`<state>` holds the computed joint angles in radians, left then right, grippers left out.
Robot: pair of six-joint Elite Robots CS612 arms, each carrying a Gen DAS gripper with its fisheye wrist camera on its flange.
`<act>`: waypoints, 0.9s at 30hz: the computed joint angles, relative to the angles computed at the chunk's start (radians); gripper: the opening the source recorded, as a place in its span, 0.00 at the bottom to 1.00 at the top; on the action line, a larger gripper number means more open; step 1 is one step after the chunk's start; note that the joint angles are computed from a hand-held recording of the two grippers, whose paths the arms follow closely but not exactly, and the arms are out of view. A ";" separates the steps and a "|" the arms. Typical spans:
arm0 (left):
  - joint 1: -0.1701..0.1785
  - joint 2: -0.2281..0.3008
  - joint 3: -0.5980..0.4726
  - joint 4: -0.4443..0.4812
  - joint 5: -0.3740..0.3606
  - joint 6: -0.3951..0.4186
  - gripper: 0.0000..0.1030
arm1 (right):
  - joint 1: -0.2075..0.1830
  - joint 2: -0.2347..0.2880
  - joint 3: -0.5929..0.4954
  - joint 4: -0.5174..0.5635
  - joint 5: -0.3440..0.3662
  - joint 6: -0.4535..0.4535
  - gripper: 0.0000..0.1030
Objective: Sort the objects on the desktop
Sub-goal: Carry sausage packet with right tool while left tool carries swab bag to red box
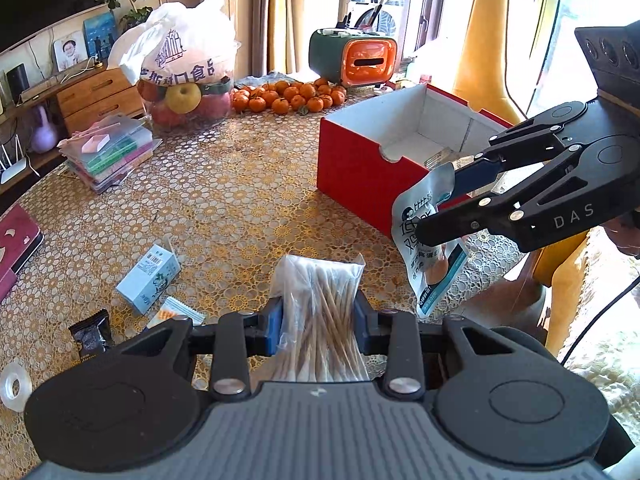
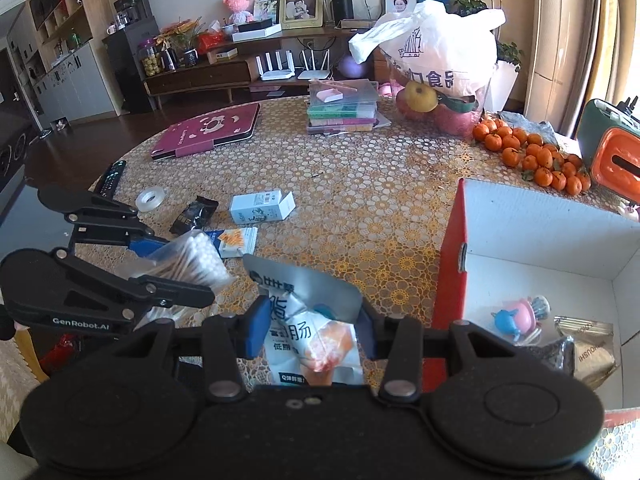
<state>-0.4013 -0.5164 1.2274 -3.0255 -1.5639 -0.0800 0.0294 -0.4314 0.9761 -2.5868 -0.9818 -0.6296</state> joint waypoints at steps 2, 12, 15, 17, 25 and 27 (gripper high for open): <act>-0.003 0.001 -0.009 0.005 -0.012 -0.002 0.32 | -0.007 -0.008 0.014 -0.011 0.005 0.006 0.43; -0.020 0.017 -0.079 0.042 -0.066 0.020 0.32 | -0.044 -0.048 0.063 -0.036 0.014 0.045 0.43; -0.023 0.028 -0.111 0.059 -0.085 0.022 0.32 | -0.058 -0.054 0.066 -0.040 0.022 0.062 0.43; -0.025 0.037 -0.136 0.073 -0.092 0.025 0.32 | -0.064 -0.057 0.067 -0.053 0.018 0.069 0.43; -0.031 0.085 -0.264 0.146 -0.109 0.044 0.32 | -0.086 -0.042 0.018 -0.056 -0.022 0.116 0.43; -0.032 0.100 -0.304 0.170 -0.108 0.051 0.32 | -0.090 -0.031 -0.014 -0.032 -0.032 0.126 0.43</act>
<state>-0.4337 -0.4161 0.9239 -2.8558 -1.6722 -0.0294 -0.0610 -0.4628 0.9623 -2.6186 -1.0136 -0.5040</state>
